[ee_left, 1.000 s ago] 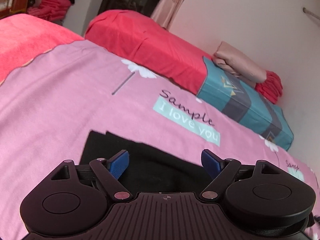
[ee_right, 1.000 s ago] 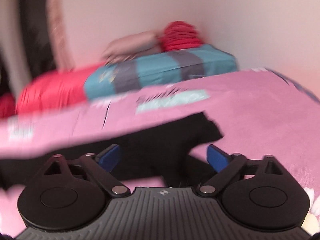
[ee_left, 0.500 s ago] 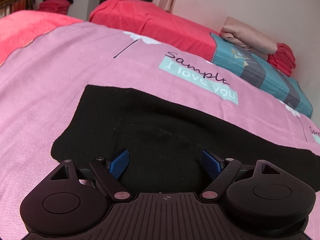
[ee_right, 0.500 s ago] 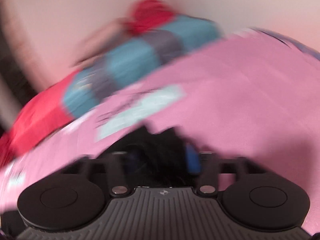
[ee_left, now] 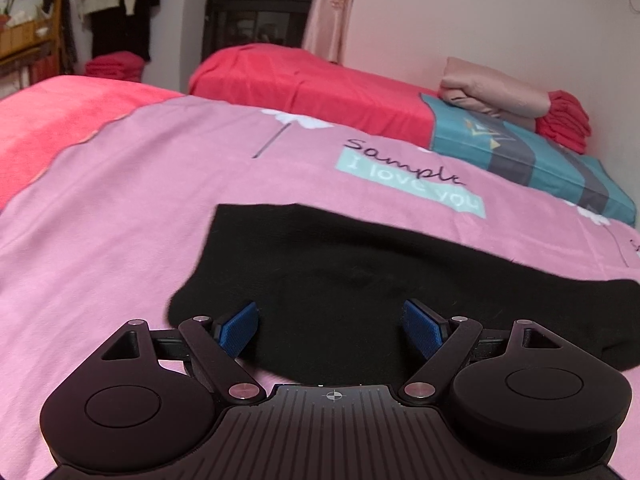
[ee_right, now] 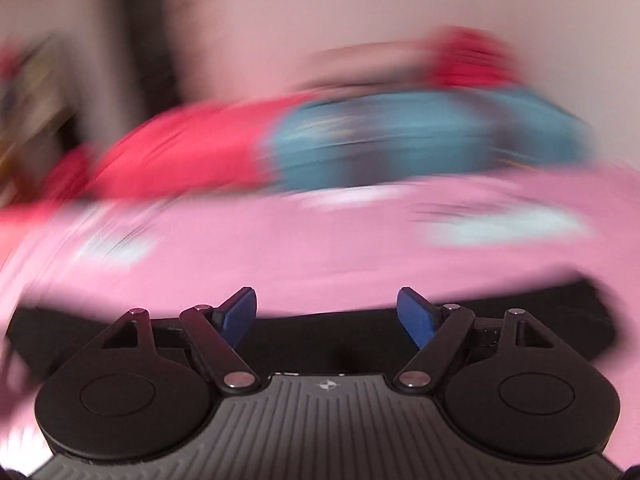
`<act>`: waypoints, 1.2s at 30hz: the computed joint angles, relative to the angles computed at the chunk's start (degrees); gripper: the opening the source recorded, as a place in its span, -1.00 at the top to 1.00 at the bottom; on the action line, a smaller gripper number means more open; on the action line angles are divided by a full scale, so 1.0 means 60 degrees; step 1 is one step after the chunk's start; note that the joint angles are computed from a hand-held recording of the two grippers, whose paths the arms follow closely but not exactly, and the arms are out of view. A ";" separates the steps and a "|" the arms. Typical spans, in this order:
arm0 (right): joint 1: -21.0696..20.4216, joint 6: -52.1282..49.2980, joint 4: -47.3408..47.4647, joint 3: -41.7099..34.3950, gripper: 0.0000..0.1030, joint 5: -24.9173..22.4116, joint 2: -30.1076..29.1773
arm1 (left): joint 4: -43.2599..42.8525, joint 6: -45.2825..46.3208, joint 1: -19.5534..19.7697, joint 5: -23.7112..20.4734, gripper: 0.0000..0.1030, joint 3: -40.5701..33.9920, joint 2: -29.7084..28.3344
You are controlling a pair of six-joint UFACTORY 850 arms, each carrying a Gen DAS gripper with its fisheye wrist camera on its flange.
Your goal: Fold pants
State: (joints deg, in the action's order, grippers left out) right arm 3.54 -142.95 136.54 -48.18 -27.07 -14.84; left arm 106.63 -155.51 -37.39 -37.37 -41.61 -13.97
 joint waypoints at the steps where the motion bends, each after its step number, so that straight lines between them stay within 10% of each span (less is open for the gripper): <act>1: 0.0636 -0.0075 -0.0523 -0.0146 -0.56 0.0002 -0.0121 | -0.0020 -0.0070 -0.0082 -0.0157 -1.00 0.0171 0.0102; 12: 0.5217 0.1835 -0.4677 -0.4941 -0.44 0.1513 -0.3612 | 0.1504 -0.2471 -0.0034 -0.0669 -1.00 0.1512 0.0882; 15: 0.5694 0.4656 -0.7650 -0.6262 0.78 0.2682 -0.4729 | 0.1856 -0.2762 0.0008 -0.0622 -1.00 0.1584 0.0910; 16: 0.5735 0.5644 -0.8536 -0.6544 0.79 0.2883 -0.4790 | 0.1830 -0.2716 0.0002 -0.0617 -1.00 0.1558 0.0884; 21: 0.5181 0.9442 -1.0343 -0.7284 0.43 0.1648 -0.5156 | 0.1520 -0.2251 0.0063 -0.0306 -1.00 0.1405 0.0810; 24: 0.4790 0.7643 -0.8681 -0.5986 0.07 0.1506 -0.4131 | 0.0850 -0.1521 0.0011 -0.0171 -1.00 0.1295 0.0910; 28: 0.3098 0.5570 -0.5297 -0.3461 -0.46 -0.0638 -0.2170 | -0.0251 0.0490 0.0039 0.0097 -1.00 0.0866 0.1045; 36: 0.1638 0.6198 -0.6202 -0.0742 -0.45 -0.2169 -0.1255 | 0.0686 0.1535 0.0967 0.2057 -1.00 -0.1323 -0.0343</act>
State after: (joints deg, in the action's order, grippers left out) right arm 13.36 -105.76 99.32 -52.63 -40.09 -22.37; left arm 110.74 -146.30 -31.58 -25.03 -49.54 -16.02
